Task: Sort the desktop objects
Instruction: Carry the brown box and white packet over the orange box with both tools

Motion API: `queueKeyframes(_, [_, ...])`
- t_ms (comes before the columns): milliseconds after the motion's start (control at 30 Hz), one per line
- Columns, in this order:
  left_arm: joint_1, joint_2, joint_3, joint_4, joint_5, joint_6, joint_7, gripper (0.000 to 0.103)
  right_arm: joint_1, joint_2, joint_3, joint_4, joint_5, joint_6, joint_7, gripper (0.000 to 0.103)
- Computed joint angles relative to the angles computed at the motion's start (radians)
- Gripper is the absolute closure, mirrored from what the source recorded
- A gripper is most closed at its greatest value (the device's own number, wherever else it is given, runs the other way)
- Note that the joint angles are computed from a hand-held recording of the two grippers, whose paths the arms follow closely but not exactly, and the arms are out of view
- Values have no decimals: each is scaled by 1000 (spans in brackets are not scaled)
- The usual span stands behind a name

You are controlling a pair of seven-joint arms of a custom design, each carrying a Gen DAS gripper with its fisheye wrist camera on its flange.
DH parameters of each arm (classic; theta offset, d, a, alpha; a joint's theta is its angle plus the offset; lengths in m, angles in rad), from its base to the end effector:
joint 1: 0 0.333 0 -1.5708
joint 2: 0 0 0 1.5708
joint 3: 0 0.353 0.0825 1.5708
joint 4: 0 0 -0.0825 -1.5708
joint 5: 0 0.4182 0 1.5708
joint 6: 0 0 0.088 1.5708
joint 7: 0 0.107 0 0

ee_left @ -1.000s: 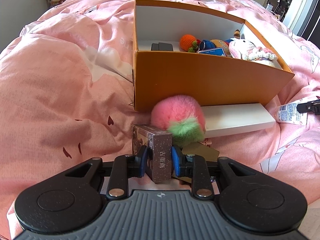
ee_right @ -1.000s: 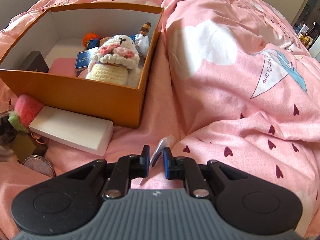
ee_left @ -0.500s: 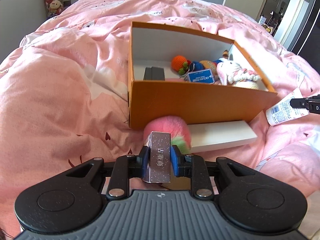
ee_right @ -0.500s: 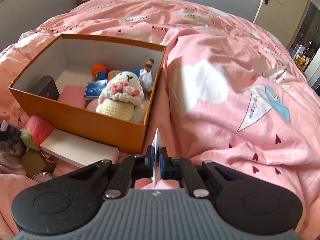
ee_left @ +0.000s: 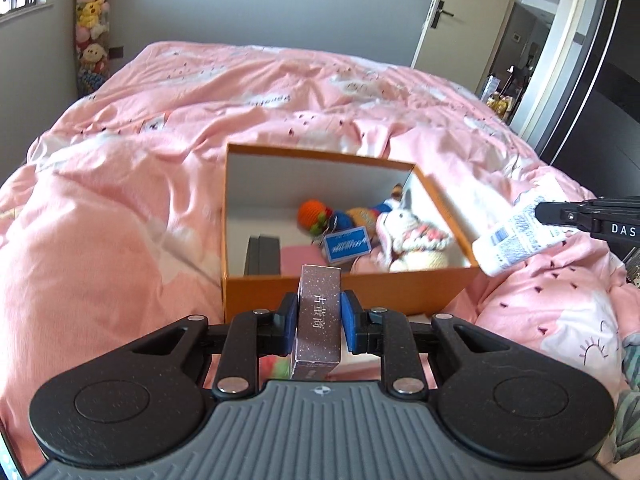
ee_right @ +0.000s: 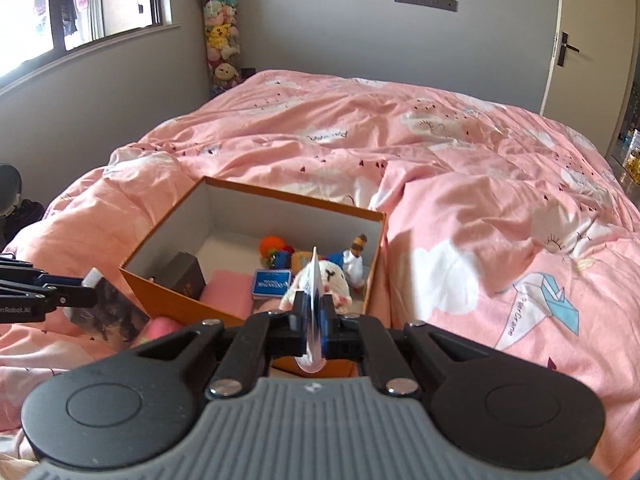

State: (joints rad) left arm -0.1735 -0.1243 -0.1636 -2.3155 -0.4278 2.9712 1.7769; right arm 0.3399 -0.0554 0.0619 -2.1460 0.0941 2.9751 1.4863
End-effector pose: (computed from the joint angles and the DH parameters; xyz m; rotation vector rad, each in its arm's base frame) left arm 0.5378 -0.1611 0.4979 -1.7031 1.9951 -0.9907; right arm 0.5592 0.2313 0.5539 -1.9421 1.2841 -0.5932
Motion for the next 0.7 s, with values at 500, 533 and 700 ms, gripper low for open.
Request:
queueKeyframes(500, [26,205,-21,230,71,27,-49,77,-25,242,86,247,57,41,-103,97])
queueKeyframes(533, [34,217,-30,243,42,24,-27,77,-29,257,90,262,35,37,-88,97])
queueKeyframes(700, [74,266,-73,308,-122,-12,98,77,-65,315,129,320,-4,6,-57,97])
